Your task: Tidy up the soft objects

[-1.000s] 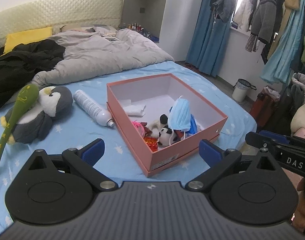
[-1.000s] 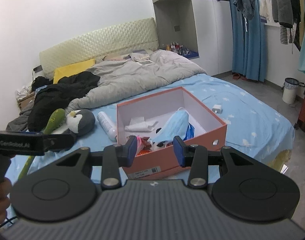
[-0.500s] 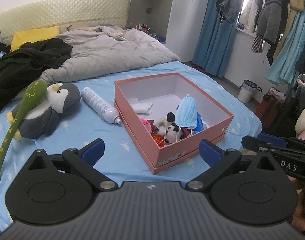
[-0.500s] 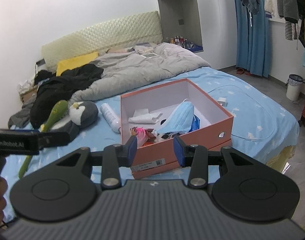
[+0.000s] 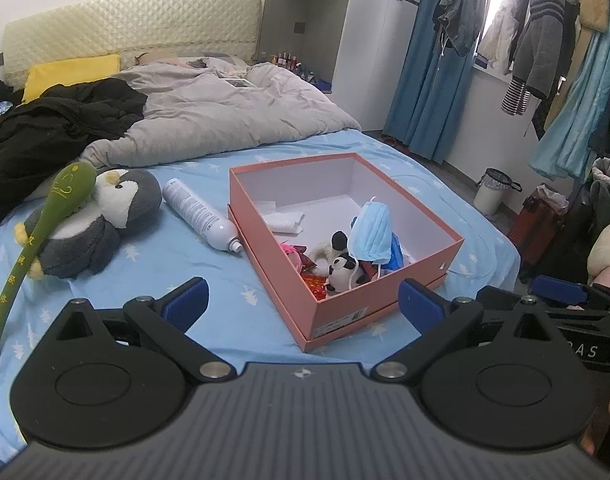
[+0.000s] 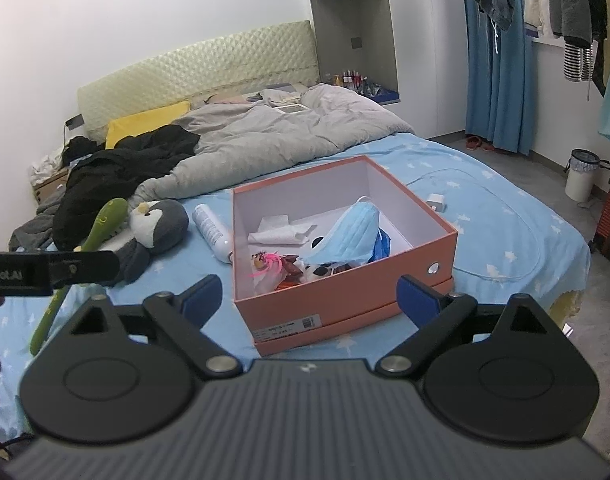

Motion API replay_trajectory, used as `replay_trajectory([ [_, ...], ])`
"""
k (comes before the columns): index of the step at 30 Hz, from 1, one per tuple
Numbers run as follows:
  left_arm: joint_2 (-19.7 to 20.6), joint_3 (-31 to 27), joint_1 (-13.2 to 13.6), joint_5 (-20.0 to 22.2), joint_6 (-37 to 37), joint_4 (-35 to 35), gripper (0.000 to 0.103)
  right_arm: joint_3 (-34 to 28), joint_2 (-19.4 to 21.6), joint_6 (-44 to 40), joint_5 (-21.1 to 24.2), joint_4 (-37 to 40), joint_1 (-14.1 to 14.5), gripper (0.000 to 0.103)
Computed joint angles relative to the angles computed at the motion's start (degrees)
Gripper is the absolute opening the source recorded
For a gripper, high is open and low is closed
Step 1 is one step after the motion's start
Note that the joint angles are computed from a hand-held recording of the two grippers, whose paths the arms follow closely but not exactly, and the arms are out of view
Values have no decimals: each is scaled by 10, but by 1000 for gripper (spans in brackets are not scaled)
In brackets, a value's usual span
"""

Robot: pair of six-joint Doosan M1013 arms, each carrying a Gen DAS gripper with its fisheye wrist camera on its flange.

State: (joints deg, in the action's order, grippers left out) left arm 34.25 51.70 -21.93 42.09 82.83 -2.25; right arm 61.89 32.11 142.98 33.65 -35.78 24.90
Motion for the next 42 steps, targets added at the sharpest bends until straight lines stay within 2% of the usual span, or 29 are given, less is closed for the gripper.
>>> replay_trajectory([
  [42,-1,-2,-2,-2,-3,-5,103,0,0,-9,-9,13,-1,96],
])
